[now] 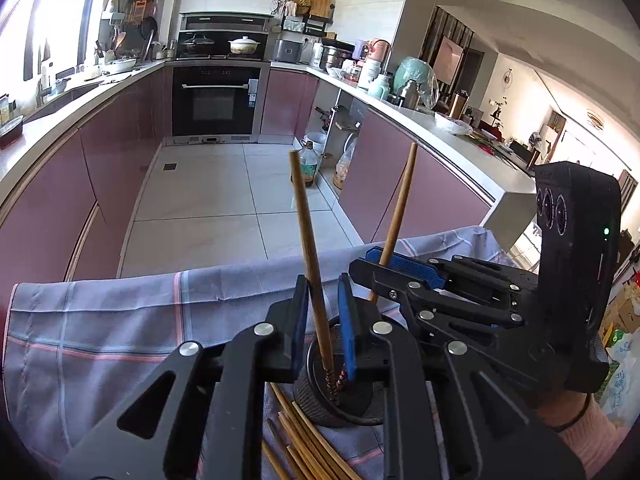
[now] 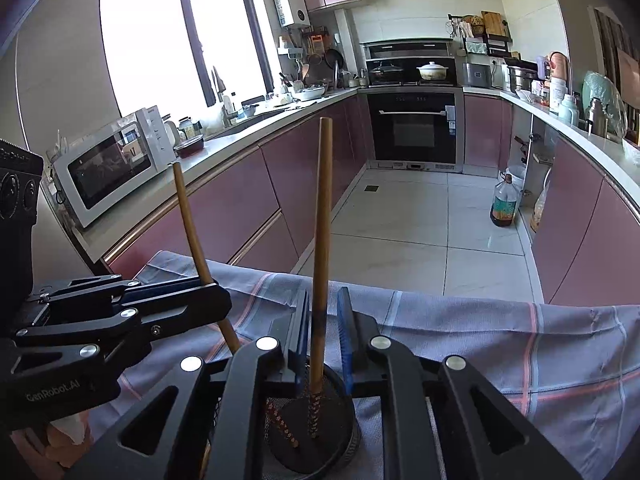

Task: Organize utensils
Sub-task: 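Open both grippers to release the chopsticks inside the mesh cup, then move both open grippers back over the chopstick pile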

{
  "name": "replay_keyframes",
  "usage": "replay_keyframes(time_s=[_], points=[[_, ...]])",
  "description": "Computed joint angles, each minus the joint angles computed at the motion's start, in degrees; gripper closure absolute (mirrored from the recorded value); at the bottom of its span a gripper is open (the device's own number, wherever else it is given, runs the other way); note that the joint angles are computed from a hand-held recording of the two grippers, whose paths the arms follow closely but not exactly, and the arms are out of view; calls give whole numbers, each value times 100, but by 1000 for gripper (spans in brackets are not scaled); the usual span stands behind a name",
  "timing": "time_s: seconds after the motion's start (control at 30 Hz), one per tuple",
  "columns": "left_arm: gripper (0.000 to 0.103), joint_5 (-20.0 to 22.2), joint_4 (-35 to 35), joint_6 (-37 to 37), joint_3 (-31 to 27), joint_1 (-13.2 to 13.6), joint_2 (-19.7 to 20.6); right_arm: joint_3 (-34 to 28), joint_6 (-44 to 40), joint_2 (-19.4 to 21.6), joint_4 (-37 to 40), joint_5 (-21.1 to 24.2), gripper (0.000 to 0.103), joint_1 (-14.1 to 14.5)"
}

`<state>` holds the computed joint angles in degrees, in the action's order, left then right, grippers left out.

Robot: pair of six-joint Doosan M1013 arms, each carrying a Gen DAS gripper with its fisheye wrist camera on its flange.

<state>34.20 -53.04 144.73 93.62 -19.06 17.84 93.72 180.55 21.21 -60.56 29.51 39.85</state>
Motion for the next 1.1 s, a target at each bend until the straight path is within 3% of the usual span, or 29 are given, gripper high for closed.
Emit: replay_keyframes(time_s=[0.1, 0.23, 0.5, 0.8, 0.97, 1.1], points=[[75, -113, 24, -82, -2, -8, 38, 4, 210, 4, -128, 94, 73, 12], [71, -294, -79, 15, 93, 35, 28, 82, 504, -43, -414, 176, 69, 45], [63, -863, -693, 623, 547, 142, -225, 360, 1309, -239, -1156, 279, 68, 132], [50, -1418, -1399, 1645, 1291, 273, -723, 891, 2357, -642, -2567, 300, 62, 554], [48, -1495, -1178, 1638, 1678, 377, -865, 1032, 2069, -687, -2480, 8, 62, 738], [47, -1411, -620, 1148, 1863, 417, -866, 1052, 1485, -586, -1764, -314, 62, 772]])
